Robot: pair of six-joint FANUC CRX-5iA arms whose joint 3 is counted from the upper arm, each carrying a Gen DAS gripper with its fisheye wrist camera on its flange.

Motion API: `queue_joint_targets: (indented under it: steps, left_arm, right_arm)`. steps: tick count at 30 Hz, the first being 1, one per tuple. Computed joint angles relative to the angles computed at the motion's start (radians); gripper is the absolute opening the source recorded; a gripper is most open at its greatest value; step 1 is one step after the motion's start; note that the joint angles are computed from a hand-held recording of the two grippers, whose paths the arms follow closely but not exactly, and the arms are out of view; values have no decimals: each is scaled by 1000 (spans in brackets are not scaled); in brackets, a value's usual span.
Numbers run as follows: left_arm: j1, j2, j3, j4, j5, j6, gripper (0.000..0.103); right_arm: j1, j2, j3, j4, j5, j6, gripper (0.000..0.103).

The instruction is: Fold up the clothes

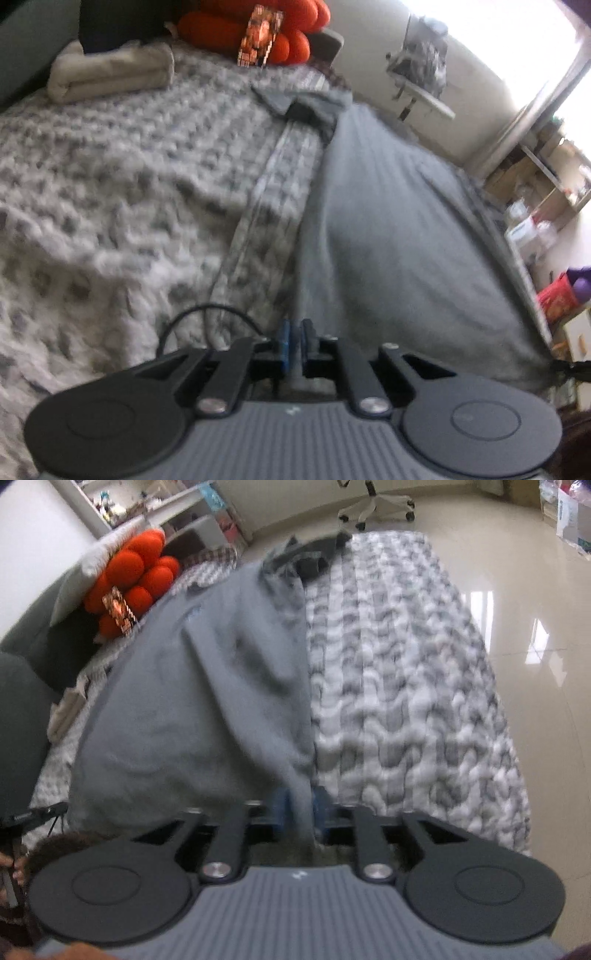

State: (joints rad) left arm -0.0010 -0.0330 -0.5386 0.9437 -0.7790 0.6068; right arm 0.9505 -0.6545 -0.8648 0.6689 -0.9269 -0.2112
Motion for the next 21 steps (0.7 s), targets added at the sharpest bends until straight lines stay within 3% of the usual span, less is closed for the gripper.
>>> queue_joint_targets:
  steps: [2,10,16,21]
  left_arm:
    - [-8,-18,1,36,21,-16,44]
    - [-97,12,91,105,118,-36,60]
    - [-192,93,216,53,171,32,66]
    - [-266,189,358,-32,161,125,67]
  right_arm:
    - [-16,1,-1,49,-4,-12,62]
    - [-249,33,-28,141,241,-49,62]
    - [-433,124,-12,163,457,-40,62]
    - [-582,198,0,167,650,-43,62]
